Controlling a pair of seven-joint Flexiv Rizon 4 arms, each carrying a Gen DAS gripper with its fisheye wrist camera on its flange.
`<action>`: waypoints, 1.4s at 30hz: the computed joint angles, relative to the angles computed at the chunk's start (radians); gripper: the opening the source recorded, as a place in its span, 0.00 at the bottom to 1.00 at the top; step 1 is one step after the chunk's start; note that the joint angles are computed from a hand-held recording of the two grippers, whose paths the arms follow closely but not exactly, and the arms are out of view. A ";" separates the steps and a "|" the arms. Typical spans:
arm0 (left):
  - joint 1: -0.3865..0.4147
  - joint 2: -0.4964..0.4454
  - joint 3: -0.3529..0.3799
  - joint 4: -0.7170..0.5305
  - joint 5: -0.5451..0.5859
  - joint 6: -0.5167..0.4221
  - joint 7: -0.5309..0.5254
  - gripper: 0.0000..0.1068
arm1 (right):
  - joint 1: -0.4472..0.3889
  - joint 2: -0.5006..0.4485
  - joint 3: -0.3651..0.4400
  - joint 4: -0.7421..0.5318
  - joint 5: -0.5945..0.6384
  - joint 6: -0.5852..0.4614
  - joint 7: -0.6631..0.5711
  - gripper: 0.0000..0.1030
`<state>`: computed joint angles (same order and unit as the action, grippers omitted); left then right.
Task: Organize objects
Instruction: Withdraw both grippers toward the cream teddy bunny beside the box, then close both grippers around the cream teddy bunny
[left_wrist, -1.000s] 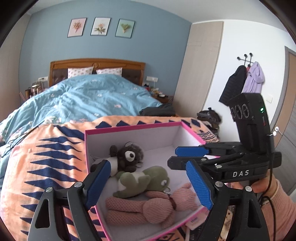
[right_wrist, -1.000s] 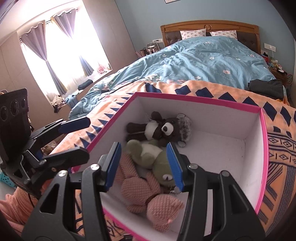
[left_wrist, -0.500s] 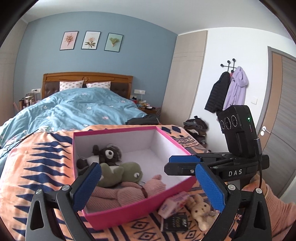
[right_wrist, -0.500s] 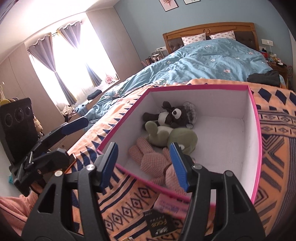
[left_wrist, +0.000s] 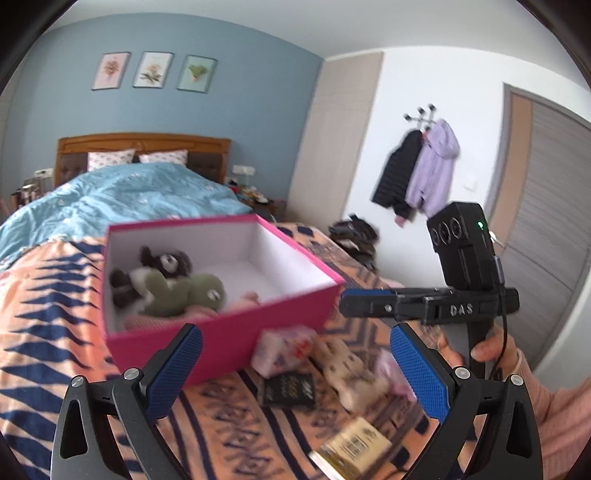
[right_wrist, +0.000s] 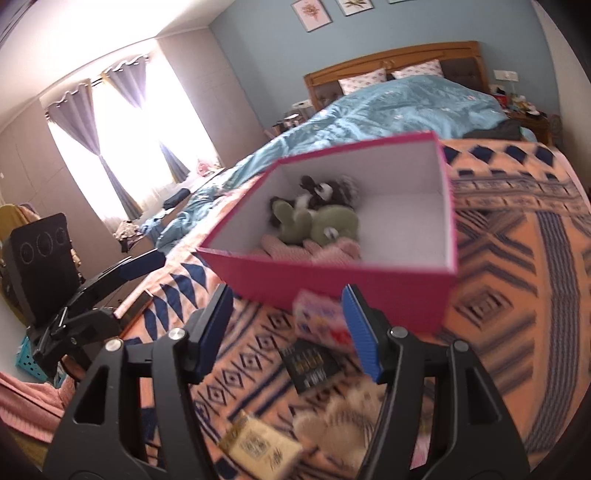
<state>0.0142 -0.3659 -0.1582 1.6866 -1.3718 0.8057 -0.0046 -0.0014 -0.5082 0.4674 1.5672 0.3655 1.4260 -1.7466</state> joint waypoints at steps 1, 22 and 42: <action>-0.002 0.008 0.002 0.018 0.008 -0.012 0.002 0.96 | 0.005 0.012 -0.010 0.023 0.002 0.007 0.010 0.62; -0.036 -0.036 -0.005 0.061 0.250 -0.128 -0.165 0.91 | -0.012 0.085 -0.085 0.289 -0.158 0.122 0.325 0.61; -0.029 -0.115 -0.027 -0.023 0.423 -0.174 -0.390 0.52 | -0.054 0.006 -0.032 0.182 -0.114 0.017 0.262 0.61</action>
<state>-0.0147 -0.4809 -0.1857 1.6631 -0.9492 0.6316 -0.3945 -0.0551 -0.5027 0.4359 1.7490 0.2512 1.4428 -1.4845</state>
